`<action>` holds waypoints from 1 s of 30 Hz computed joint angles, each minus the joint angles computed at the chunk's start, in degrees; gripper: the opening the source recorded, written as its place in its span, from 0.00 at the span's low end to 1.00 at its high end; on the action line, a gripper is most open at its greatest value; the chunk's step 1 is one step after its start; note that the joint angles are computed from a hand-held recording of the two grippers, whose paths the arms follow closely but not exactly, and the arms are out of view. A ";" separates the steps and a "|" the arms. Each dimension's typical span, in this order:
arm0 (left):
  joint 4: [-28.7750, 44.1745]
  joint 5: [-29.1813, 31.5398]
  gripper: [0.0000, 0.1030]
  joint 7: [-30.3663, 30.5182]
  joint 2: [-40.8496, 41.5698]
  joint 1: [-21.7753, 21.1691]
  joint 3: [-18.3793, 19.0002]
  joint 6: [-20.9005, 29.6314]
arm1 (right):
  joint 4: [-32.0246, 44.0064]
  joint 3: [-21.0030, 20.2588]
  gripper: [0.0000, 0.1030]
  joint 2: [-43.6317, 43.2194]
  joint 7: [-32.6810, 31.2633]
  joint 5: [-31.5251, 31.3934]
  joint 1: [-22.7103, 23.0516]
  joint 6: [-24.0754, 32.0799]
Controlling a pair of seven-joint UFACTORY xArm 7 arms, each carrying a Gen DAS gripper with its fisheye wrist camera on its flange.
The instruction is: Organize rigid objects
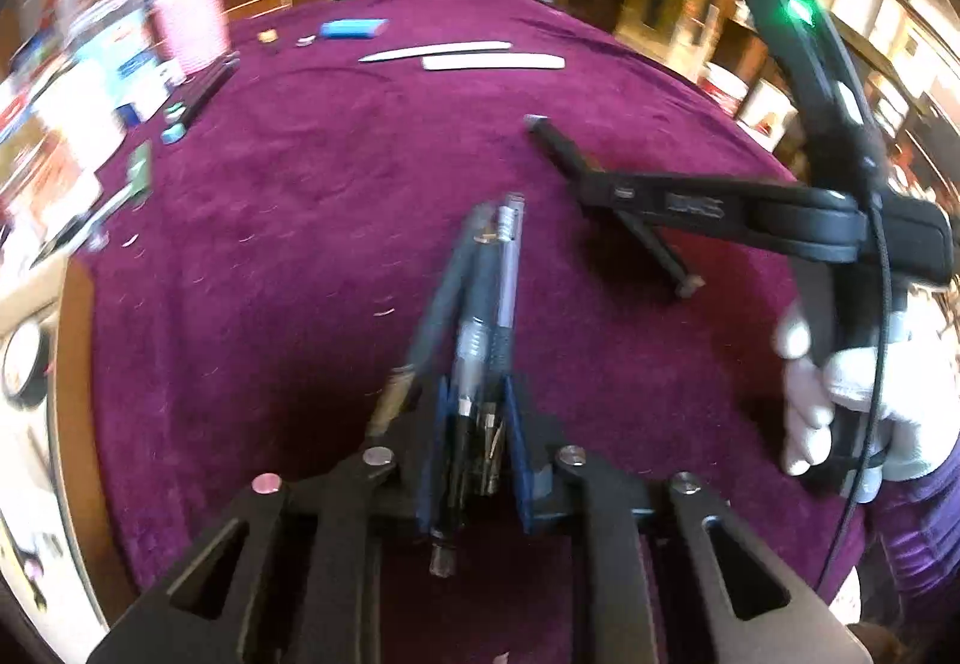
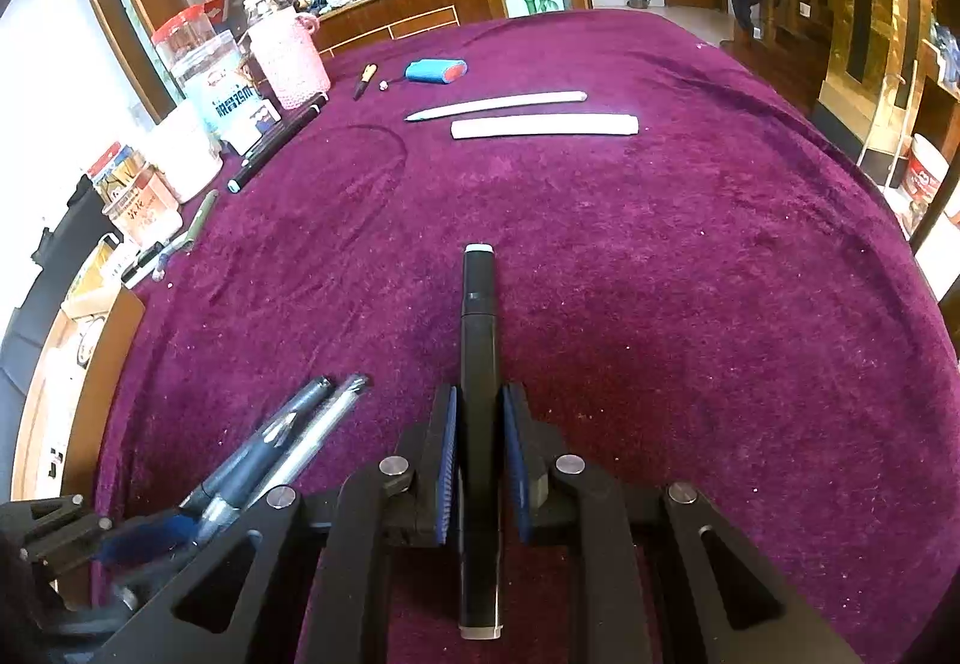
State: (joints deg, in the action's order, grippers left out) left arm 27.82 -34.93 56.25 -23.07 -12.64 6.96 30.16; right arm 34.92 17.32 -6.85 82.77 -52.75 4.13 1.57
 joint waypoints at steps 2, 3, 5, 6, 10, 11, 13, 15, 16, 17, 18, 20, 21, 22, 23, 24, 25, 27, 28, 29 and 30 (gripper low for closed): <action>-2.29 0.65 0.22 0.71 -1.46 -0.60 -1.57 -1.78 | 0.00 0.44 0.15 0.08 1.91 -2.02 -1.03 -0.88; -3.97 1.84 0.22 0.93 -2.54 -0.82 -2.64 -4.54 | -0.01 0.64 0.15 0.12 2.82 -2.95 -1.53 -1.37; -3.62 1.52 0.21 0.53 -2.51 -1.89 -0.63 -3.62 | 0.13 1.11 0.15 0.21 4.43 -4.55 -2.33 -1.79; -2.12 0.38 0.21 0.46 -1.61 -2.23 1.28 -1.08 | 0.24 1.17 0.15 0.27 4.86 -5.01 -2.42 -1.77; 3.19 -4.85 0.21 1.24 2.44 -0.36 4.29 7.70 | 0.34 1.10 0.15 0.44 7.57 -7.67 -3.13 -2.93; 3.39 -5.62 0.21 1.76 2.64 0.18 3.93 8.31 | 0.40 1.30 0.15 0.55 8.66 -8.78 -3.69 -3.45; 3.23 -7.38 0.21 3.27 2.66 1.34 3.49 9.58 | 0.54 1.92 0.16 0.71 11.52 -11.54 -5.20 -4.85; 4.74 -9.75 0.21 4.93 4.08 2.71 4.39 13.42 | 0.98 3.07 0.16 0.99 15.03 -15.05 -7.19 -6.01; 5.67 -10.94 0.21 5.08 5.03 3.49 4.75 15.47 | 1.20 3.39 0.16 1.09 16.41 -16.48 -7.76 -6.30; 7.11 -12.44 0.21 4.87 6.62 4.39 5.48 18.36 | 1.40 3.38 0.16 1.20 17.25 -17.35 -7.85 -6.38; 7.95 -13.35 0.21 4.75 7.66 5.17 5.51 19.90 | 1.48 3.07 0.16 1.24 17.58 -17.69 -7.53 -6.32; 9.22 -14.81 0.21 4.40 9.18 6.72 5.12 22.19 | 1.62 2.21 0.16 1.36 17.92 -18.11 -6.68 -6.26; 9.64 -15.36 0.21 4.23 9.67 7.46 4.73 22.94 | 1.81 2.04 0.16 1.45 18.84 -19.03 -6.60 -6.34; 10.08 -15.81 0.21 4.09 10.19 8.14 4.20 23.38 | 1.86 1.57 0.16 1.48 19.04 -19.22 -6.10 -6.30; 10.49 -16.19 0.21 3.70 10.63 8.82 3.60 23.72 | 1.92 1.16 0.16 1.51 19.33 -19.52 -5.69 -6.28; 11.05 -16.52 0.21 3.66 11.26 9.49 3.03 23.99 | 2.03 0.83 0.16 1.57 19.86 -20.12 -5.43 -6.31; 11.33 -16.83 0.21 3.56 11.58 10.17 2.40 24.20 | 2.11 0.46 0.16 1.61 20.34 -20.62 -5.11 -6.34; 11.42 -16.57 0.20 3.39 11.59 11.40 0.80 23.54 | 2.31 -0.19 0.16 1.69 21.56 -21.86 -4.60 -6.47; 11.26 -16.08 0.19 3.26 11.37 11.58 -0.27 22.09 | 2.48 -0.54 0.16 1.80 22.22 -22.63 -4.37 -6.53; 10.26 -15.06 0.19 2.79 10.12 11.55 -1.59 19.26 | 2.57 -1.00 0.16 1.85 22.45 -22.86 -3.88 -6.47; 7.91 -12.75 0.18 1.71 7.47 11.39 -3.42 14.09 | 2.59 -1.49 0.16 1.88 22.60 -23.08 -3.44 -6.46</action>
State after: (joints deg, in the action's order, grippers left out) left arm 35.73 -47.67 57.96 -15.60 -1.26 3.54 44.24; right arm 37.52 15.83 -4.97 105.37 -75.84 0.69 -4.90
